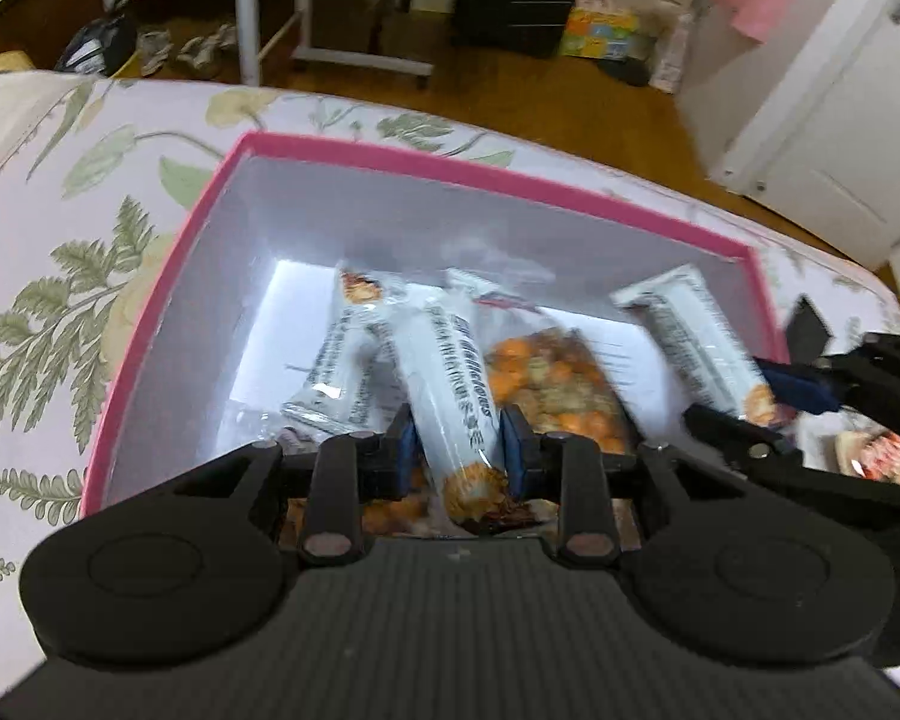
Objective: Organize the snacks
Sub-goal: 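Lift both white bars and carry them over the pink box, then open both grippers to drop the white bars into the box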
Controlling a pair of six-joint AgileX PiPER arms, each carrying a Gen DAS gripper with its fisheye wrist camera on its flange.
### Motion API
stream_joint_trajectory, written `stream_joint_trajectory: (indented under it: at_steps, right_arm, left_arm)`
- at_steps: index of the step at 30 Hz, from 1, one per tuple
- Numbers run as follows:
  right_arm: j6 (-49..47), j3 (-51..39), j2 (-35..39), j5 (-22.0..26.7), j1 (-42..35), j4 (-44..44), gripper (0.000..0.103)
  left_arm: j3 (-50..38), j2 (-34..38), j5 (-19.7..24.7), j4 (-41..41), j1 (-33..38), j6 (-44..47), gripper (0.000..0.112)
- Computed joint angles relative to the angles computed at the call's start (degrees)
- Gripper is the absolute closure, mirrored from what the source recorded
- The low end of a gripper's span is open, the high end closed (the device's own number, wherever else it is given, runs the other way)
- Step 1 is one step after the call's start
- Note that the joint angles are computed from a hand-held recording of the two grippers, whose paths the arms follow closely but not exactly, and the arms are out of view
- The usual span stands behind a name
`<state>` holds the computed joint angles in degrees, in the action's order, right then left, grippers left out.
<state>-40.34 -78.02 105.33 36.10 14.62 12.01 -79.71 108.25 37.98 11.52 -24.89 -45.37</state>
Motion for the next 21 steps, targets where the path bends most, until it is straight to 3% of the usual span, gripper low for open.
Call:
stream_joint_trajectory:
  at_steps: [2,3,5,8,11,13,19,21]
  right_arm:
    - [4.79,1.16,0.36,-3.14,2.08,-6.23,0.071]
    - [4.96,1.35,0.55,-3.78,2.26,-6.4,0.07]
    - [4.63,2.03,0.01,-4.7,1.63,-4.24,0.06]
    - [-1.3,2.91,-2.51,-3.02,-1.92,4.66,0.058]
    - [-8.99,1.26,-5.22,5.35,-8.27,17.01,0.057]
    - [-11.16,-0.93,-6.39,11.77,-12.06,20.49,0.057]
    - [-12.3,-8.28,-9.02,28.38,-20.53,20.95,0.055]
    - [-11.4,-9.37,-10.2,30.86,-21.98,19.11,0.055]
  left_arm:
    - [1.28,-0.24,-1.48,0.74,0.13,-0.95,0.066]
    - [2.19,-0.82,-2.15,1.83,-0.11,-2.5,0.064]
    - [3.86,-2.4,-3.09,2.73,-0.64,-3.27,0.062]
    - [5.48,-5.39,-2.42,2.99,-1.61,-2.34,0.062]
    - [6.2,-8.96,-0.43,4.18,-3.5,-0.79,0.062]
    - [6.14,-11.17,1.62,6.45,-5.67,-0.33,0.061]
    - [2.93,-16.29,9.6,9.98,-14.0,1.85,0.058]
    - [1.5,-17.3,11.32,9.64,-16.49,2.63,0.057]
